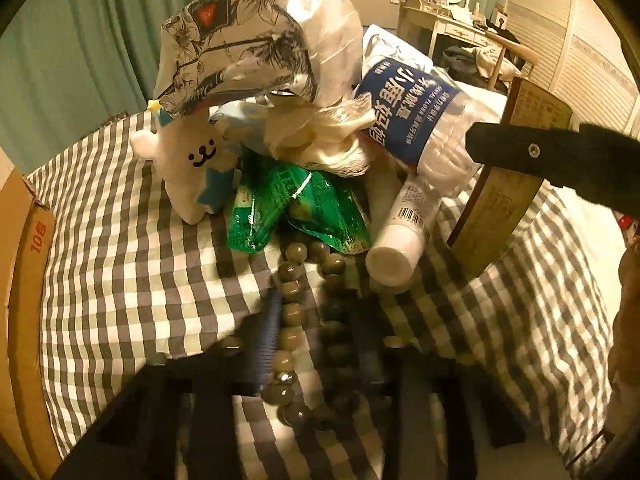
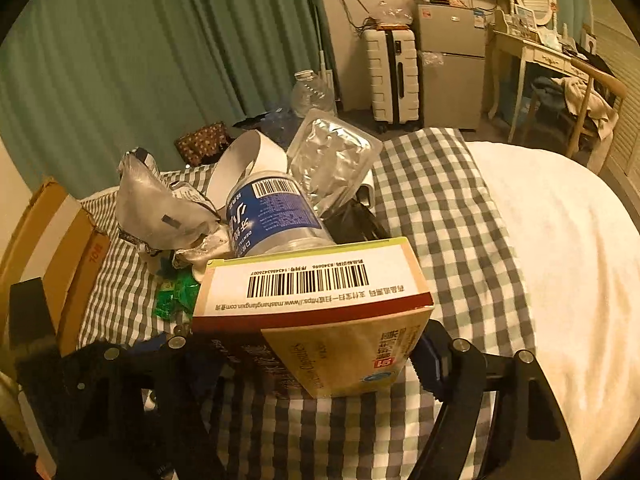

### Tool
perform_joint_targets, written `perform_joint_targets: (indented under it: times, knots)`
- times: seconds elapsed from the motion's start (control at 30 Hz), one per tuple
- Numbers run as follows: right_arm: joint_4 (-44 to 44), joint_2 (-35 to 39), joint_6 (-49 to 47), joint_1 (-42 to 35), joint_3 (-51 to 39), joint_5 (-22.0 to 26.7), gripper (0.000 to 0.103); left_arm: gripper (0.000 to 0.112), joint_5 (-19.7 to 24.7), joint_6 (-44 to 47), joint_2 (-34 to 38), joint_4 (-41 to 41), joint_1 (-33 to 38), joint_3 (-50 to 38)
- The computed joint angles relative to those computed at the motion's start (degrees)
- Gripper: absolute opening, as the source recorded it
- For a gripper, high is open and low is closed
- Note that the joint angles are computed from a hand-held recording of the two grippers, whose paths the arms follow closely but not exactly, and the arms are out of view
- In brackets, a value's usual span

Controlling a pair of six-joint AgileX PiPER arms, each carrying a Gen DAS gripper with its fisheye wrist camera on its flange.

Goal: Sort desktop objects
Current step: 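Grasp the bead bracelet with the left tool while the right tool grasps the brown medicine box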

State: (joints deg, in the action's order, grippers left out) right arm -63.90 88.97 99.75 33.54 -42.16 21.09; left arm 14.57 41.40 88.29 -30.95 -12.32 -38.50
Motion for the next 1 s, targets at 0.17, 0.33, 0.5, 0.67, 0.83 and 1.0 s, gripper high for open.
perform_joint_targets:
  times: [0.17,0.33,0.5,0.67,0.83,1.0]
  knots:
    - [0.16,-3.09,1.02,1.99,1.27,3.89,0.076,0.01,2.13,-1.82,-3.81,1.76,2.6,1.89]
    - [2.01,-5.94,0.15,5.45,1.52,9.09,0.076,0.01,4.88,4.56,-7.47,-3.18,5.89,4.07]
    - [3.12,-9.13,-1.17,8.18,1.38,13.68,0.076,0.01,6.7,-0.5,-11.75,3.75,6.36,4.75]
    - [3.25,-11.85,-1.51,11.45,0.21,19.02,0.076,0.01,9.48,-1.84,-16.86,4.71,7.82,4.6]
    - [2.83,-14.26,-0.1,15.6,0.07,23.45,0.076,0.01,11.58,-11.08,-19.53,11.01,5.58,1.03]
    - [2.55,-16.2,0.69,19.55,-0.31,26.92,0.076,0.01,13.81,-16.67,-21.77,15.72,4.86,-1.69]
